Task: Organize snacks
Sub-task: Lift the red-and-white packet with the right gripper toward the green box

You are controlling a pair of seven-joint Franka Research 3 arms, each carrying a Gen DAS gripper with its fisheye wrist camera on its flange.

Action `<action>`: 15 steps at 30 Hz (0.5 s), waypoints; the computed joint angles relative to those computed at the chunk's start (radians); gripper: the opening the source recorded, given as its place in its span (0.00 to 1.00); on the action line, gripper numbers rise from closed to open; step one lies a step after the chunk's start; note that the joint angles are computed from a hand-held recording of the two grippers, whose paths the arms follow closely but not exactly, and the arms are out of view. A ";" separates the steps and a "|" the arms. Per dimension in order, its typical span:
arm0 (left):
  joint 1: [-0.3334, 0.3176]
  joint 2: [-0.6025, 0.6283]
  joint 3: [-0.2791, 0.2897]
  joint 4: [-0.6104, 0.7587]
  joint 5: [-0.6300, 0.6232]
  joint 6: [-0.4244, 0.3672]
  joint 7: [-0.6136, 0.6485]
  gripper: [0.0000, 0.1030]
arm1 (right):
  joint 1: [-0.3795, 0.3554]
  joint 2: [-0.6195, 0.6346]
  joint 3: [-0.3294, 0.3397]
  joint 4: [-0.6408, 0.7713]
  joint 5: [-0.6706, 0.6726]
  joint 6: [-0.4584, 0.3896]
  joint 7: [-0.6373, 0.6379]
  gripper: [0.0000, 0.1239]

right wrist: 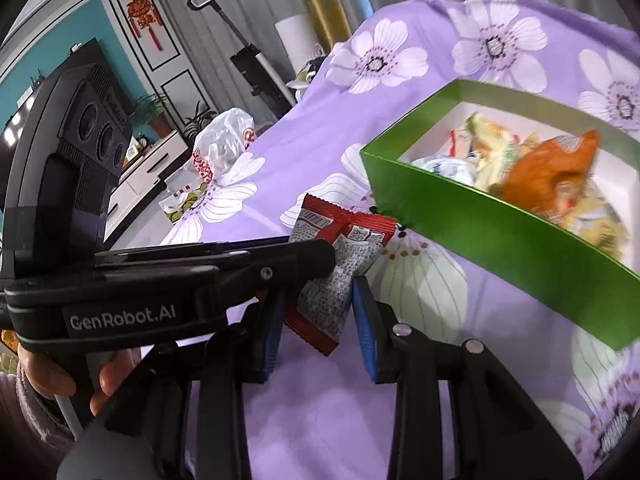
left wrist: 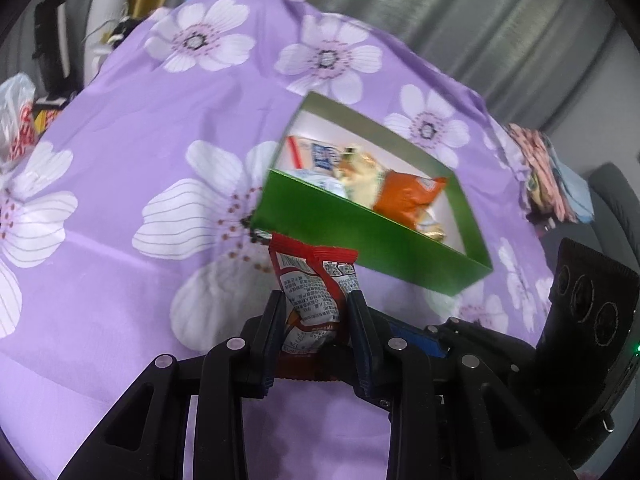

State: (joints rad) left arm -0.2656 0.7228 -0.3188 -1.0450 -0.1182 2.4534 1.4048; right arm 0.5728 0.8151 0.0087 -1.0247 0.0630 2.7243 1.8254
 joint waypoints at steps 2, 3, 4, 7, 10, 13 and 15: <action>-0.002 -0.011 -0.006 -0.010 -0.002 0.002 0.007 0.30 | 0.009 -0.050 -0.014 -0.077 -0.006 0.033 0.018 0.27; -0.002 -0.021 -0.010 -0.021 -0.003 0.007 0.013 0.30 | 0.013 -0.064 -0.020 -0.101 -0.011 0.045 0.025 0.27; -0.003 -0.032 -0.012 -0.032 -0.004 0.011 0.017 0.30 | 0.019 -0.080 -0.028 -0.124 -0.018 0.057 0.035 0.27; -0.007 -0.055 -0.015 -0.055 -0.003 0.023 0.025 0.31 | 0.036 -0.131 -0.051 -0.198 -0.043 0.093 0.067 0.27; -0.016 -0.070 -0.016 -0.061 0.002 0.026 0.035 0.30 | 0.056 -0.184 -0.077 -0.273 -0.073 0.135 0.103 0.27; -0.028 -0.080 -0.013 -0.059 0.013 0.027 0.043 0.31 | 0.071 -0.221 -0.096 -0.328 -0.101 0.168 0.137 0.27; -0.039 -0.080 -0.012 -0.046 0.023 0.023 0.049 0.30 | 0.080 -0.252 -0.110 -0.370 -0.119 0.191 0.160 0.27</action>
